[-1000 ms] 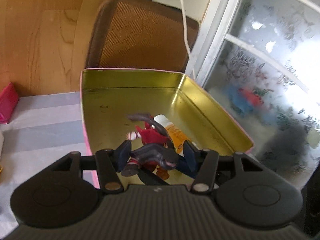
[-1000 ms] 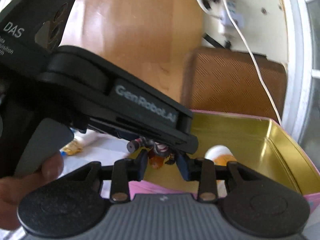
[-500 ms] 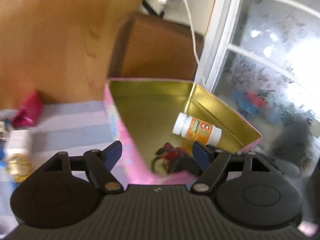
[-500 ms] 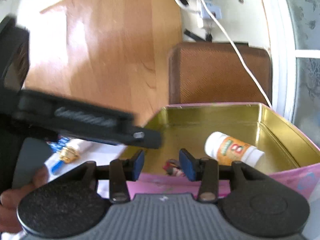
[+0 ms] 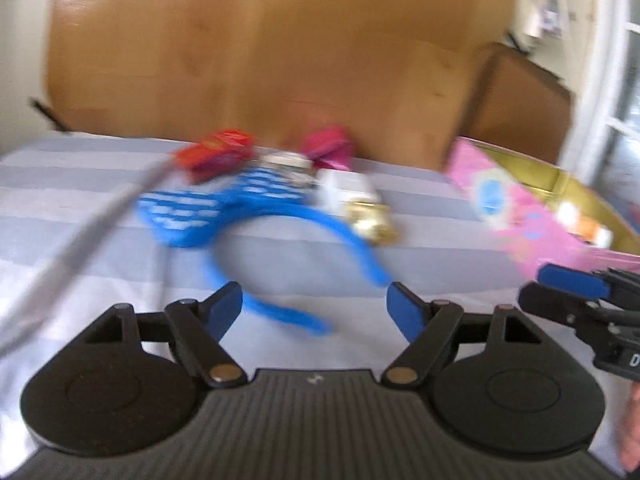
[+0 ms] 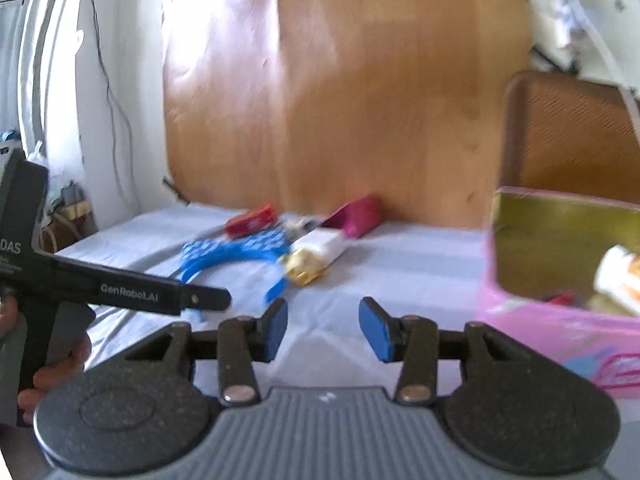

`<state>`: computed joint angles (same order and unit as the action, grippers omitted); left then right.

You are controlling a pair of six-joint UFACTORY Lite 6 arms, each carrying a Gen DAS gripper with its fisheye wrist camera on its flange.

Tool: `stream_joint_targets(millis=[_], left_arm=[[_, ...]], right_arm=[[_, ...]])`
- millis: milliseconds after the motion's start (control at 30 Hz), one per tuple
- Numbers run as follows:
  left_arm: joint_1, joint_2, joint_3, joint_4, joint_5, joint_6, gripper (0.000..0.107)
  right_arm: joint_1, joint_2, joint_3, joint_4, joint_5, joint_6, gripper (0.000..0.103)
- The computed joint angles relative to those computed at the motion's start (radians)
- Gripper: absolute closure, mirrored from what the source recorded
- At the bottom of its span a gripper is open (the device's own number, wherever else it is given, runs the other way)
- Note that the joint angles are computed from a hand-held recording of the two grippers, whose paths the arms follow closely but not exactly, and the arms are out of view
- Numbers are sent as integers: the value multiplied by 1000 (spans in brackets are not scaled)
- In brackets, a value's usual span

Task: Organize rigid objects
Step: 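Carry the figurine with the right gripper into the pink tin and release, then grasp the yellow toy with the right gripper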

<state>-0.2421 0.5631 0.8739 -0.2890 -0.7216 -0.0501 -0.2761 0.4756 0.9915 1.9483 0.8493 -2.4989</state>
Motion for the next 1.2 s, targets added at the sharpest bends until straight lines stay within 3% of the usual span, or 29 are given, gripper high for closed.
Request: stream_joint_targets(millis=[133,233,367,533,667,800,833,933,1033,1200], left_arm=[[28,26,16,-100,-7,24,26],[18,23,1,-136,-56,-2,26],[-37,24,-43,-178,-178,65,26],[-64,44,-32,-189,-212,117,24],[-40,45,-34,-136,-205,74,24],[-25,27,-55,-50,-193,35,24],[-12,21,-57,11,-173,8,24],[32,-19,-60,322,-76,-263,25],[13,-31,-16,597,-24,-521,25],[-106,12,150,763,168,-706,26]], right_arm=[[112,40,52,35,-99,50,62],[192,132,221,21,-192,197,62],[272,327,535,-142,-281,505,57],[337,554,864,-412,-382,886,59],[293,433,663,-304,-339,729,60],[176,203,275,-164,-248,314,60],[131,137,173,-143,-215,209,67],[-21,-14,-64,-154,-137,-37,69],[-157,-104,-191,-201,-91,-143,69],[-256,-138,-255,-203,-27,-210,66]])
